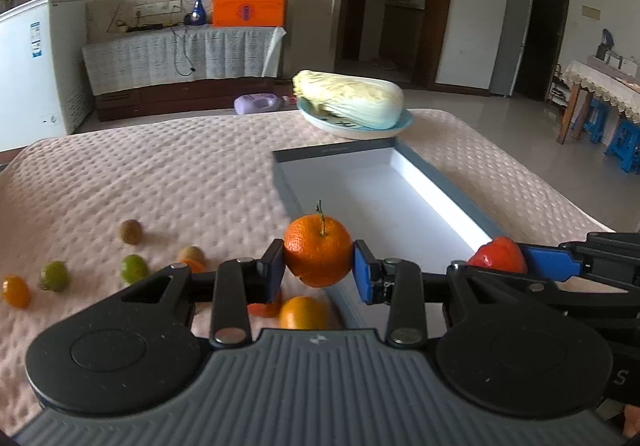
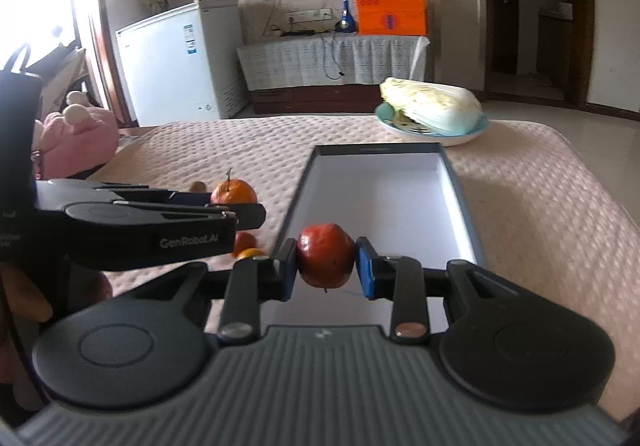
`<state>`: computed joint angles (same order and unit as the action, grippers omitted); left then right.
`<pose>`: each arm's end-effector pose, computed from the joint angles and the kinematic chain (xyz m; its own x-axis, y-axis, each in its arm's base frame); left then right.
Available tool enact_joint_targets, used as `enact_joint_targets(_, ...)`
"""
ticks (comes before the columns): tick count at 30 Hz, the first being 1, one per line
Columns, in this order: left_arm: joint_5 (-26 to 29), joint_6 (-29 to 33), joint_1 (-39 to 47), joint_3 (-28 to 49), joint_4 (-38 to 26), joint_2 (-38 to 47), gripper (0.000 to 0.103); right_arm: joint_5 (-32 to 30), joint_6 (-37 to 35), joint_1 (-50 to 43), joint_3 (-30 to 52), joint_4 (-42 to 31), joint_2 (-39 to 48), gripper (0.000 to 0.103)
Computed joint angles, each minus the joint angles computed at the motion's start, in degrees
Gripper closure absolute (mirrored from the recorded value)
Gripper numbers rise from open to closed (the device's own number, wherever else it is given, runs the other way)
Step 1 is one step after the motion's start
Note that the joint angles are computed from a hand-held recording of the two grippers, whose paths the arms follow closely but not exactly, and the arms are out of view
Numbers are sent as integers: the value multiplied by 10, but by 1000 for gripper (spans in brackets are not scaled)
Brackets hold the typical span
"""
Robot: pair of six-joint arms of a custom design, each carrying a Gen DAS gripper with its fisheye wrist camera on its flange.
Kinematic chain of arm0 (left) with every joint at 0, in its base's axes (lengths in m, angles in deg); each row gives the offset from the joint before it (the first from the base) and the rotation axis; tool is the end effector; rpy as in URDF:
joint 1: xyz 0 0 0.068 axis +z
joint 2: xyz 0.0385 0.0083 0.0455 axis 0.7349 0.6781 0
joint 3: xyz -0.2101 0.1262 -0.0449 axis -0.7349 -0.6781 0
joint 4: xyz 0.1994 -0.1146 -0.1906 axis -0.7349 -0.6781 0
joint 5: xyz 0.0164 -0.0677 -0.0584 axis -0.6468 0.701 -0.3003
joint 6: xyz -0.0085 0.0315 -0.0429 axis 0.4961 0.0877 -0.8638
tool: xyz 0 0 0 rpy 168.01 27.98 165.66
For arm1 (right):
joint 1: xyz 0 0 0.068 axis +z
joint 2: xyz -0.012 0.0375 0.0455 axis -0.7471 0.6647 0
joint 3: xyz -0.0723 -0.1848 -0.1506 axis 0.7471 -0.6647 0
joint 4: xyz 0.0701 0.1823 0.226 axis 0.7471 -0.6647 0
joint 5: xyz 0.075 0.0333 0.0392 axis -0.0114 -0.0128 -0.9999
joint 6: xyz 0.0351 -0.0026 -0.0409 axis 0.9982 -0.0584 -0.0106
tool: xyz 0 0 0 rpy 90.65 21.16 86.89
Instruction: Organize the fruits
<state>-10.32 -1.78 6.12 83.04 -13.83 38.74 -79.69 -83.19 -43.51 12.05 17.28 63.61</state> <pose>0.1454 -0.0997 0.1736 -0.5373 -0.1327 -0.8329 -0.1037 0.9904 -0.0909 0.1771 0.0317 0.1497 -0.4520 -0.2463 -0.8573 -0.5787 0.8124 0.0718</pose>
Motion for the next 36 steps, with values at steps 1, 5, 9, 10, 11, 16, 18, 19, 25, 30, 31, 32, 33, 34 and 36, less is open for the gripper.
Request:
enact_joint_targets(1, 0, 0, -3, 4, 14, 18, 62, -3, -4, -8, 0, -3, -1, 69)
enact_joint_targets(5, 11, 4, -2, 16, 61, 73, 62, -20, -22, -48, 8, 2, 24, 69)
enact_joint_targets(9, 18, 7, -8, 35, 116, 146, 62, -31, -44, -75, 19, 9, 57, 69)
enact_joint_targets(10, 20, 9, -10, 41, 128, 166, 62, -35, -51, -82, 22, 10, 62, 69)
enact_joint_targets(11, 20, 10, -12, 48, 140, 187, 62, -37, -56, -89, 26, 16, 74, 69)
enact_joint_targets(16, 32, 10, -11, 77, 195, 275, 61, -41, -74, -110, 52, 20, 143, 69)
enact_joint_targets(18, 41, 10, -3, 90, 214, 312, 61, -40, -86, -111, 55, 20, 154, 69)
enact_joint_targets(19, 46, 12, 2, 98, 221, 331, 61, -38, -90, -110, 55, 21, 157, 69)
enact_joint_targets(25, 89, 11, 50, 135, 243, 419, 61, -47, -88, -114, 62, 25, 179, 69)
enact_joint_targets(30, 87, 13, 55, 143, 252, 436, 60, -43, -88, -102, 63, 26, 185, 69)
enact_joint_targets(31, 84, 14, 53, 140, 257, 434, 59, -43, -86, -101, 64, 28, 188, 69)
enact_joint_targets(32, 81, 14, 52, 140, 256, 431, 50, -42, -83, -99, 64, 29, 189, 69)
enact_joint_targets(33, 75, 14, 49, 137, 258, 428, 42, -40, -79, -97, 64, 31, 190, 69)
enact_joint_targets(34, 67, 15, 46, 134, 260, 423, 41, -37, -76, -95, 64, 34, 191, 69)
enact_joint_targets(36, 62, 18, 43, 122, 263, 402, 40, -32, -67, -91, 64, 42, 196, 69)
